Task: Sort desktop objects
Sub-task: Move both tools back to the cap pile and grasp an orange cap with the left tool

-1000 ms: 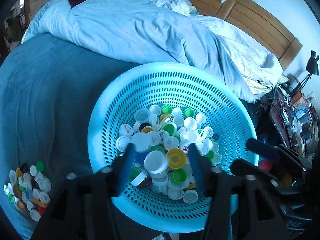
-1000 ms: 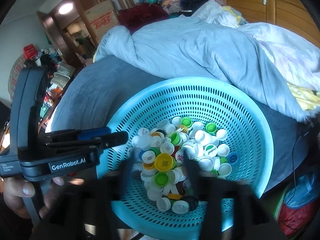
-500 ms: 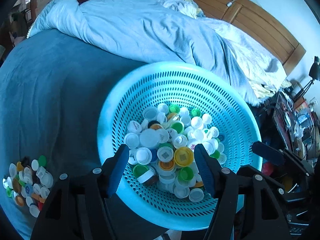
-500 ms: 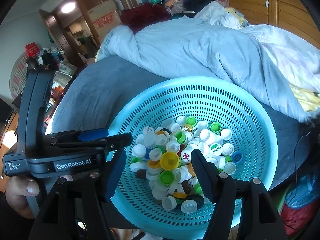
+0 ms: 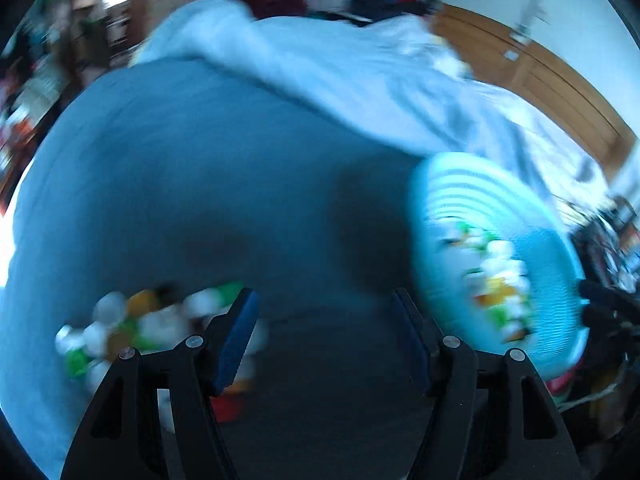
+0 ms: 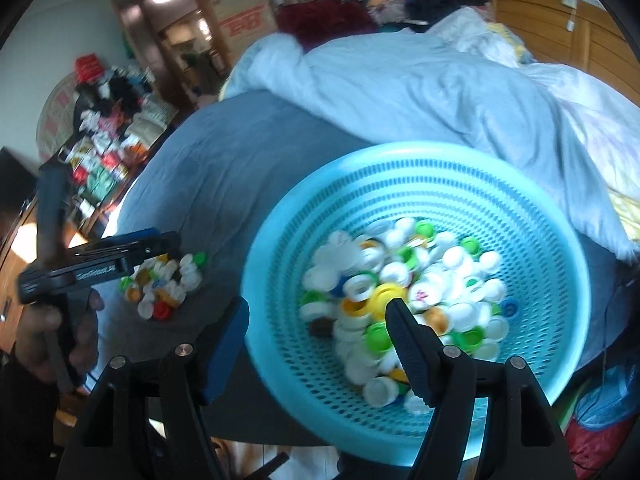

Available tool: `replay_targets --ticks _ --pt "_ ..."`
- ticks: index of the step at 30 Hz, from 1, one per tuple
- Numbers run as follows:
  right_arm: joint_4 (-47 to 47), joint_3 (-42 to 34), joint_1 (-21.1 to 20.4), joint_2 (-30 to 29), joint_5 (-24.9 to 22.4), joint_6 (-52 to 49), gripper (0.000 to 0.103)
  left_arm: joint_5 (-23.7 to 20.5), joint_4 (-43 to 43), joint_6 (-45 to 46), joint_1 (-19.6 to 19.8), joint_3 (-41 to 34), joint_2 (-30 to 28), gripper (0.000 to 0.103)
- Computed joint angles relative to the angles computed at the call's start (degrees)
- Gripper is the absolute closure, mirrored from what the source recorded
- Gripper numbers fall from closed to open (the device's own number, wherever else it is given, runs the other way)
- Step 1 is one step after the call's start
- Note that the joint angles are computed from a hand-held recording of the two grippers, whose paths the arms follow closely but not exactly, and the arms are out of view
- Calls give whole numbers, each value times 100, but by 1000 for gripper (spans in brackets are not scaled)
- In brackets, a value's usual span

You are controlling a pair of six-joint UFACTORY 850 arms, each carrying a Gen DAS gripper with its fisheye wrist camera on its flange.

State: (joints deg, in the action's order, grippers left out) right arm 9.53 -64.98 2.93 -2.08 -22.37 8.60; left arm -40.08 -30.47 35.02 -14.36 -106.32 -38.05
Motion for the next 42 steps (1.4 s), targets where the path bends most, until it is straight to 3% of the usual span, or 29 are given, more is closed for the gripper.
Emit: replay_targets --ticks 4,7,11,13,17,22,25,36,40,41,42 --pt "-198 -102 239 -108 -9 46 27 772 806 -884 456 300 -84 43" --pt "-372 -219 465 -265 -92 138 27 771 1485 -1627 659 180 -373 43" --pt "-538 -393 753 -436 -232 216 27 898 2564 -2214 648 309 -551 43" --pt "-824 -458 893 -483 -284 409 27 1254 2746 -2279 658 638 -410 41" --pt "-1018 -587 1043 -601 -390 563 27 1459 2413 -1931 821 1081 -139 41" --pt "-1062 -799 1244 -855 -492 545 27 1883 147 26 1273 1766 357 42" --pt "-896 -938 1392 -1025 -549 337 27 1823 -712 796 1424 1862 423 42" --pt "-918 -1127 1636 -1265 -745 241 18 1711 -1685 1923 1416 1837 316 42" --pt "-910 -1194 1628 -1343 -793 257 18 1789 -1246 1541 1312 1740 181 43" --pt "-911 -1207 1631 -1362 -797 240 19 1831 -1107 1410 1295 1726 158 46" --pt "-926 -1225 1634 -1388 -801 230 19 1995 -924 1236 1267 1766 178 59"
